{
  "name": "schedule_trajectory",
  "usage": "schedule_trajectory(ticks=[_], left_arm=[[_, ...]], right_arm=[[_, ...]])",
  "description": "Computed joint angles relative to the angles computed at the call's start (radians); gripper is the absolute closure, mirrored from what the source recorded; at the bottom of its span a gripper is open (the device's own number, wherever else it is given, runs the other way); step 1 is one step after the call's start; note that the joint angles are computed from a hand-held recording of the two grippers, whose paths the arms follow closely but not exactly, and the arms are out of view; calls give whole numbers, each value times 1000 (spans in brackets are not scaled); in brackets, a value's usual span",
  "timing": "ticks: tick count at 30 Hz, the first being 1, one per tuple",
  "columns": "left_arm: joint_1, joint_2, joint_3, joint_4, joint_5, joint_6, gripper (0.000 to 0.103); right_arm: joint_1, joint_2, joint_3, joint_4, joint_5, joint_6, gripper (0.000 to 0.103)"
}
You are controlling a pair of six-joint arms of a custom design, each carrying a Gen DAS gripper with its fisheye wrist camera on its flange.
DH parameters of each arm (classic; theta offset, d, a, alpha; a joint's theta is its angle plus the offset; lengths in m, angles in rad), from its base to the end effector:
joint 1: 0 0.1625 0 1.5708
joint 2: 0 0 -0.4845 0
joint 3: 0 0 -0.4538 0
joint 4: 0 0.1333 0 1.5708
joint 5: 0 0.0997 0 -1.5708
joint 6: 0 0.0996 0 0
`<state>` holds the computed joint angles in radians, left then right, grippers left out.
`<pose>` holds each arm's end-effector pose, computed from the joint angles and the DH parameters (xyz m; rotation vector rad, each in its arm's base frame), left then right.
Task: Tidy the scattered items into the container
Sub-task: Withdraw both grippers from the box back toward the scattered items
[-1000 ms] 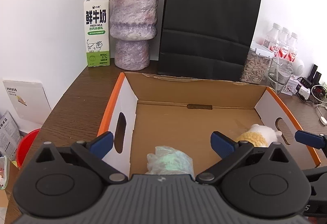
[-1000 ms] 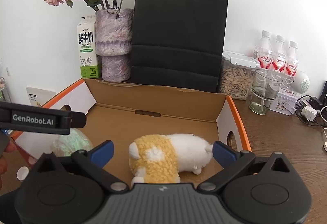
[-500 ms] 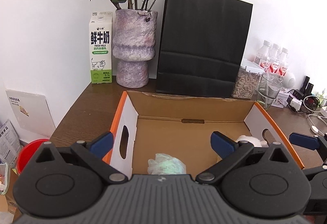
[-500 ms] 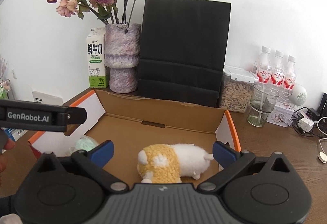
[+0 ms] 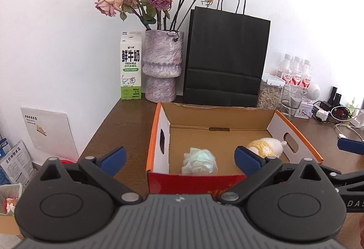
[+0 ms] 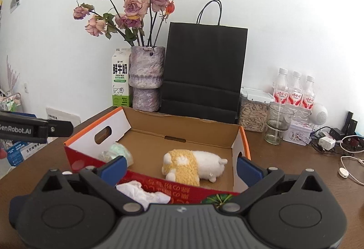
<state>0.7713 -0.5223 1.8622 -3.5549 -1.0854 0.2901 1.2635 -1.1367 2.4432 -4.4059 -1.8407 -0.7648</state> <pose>-0.3453 -0.5864 -0.0481 1.1885 2.3847 -1.0232 -0.0260 -0.4349 0.2596 0.1781 -1.7879 1.3449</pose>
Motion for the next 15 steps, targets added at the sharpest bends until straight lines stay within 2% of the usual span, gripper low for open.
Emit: schedule_trajectory(ticks=[8,15], left_arm=[[14,-73,151,-75,38,1,0],[52,-92,255,-165,12,-21,0]], right_arm=[[-61,60,146,-156,41,15,0],[-119,185,232,-324,62,28,0]])
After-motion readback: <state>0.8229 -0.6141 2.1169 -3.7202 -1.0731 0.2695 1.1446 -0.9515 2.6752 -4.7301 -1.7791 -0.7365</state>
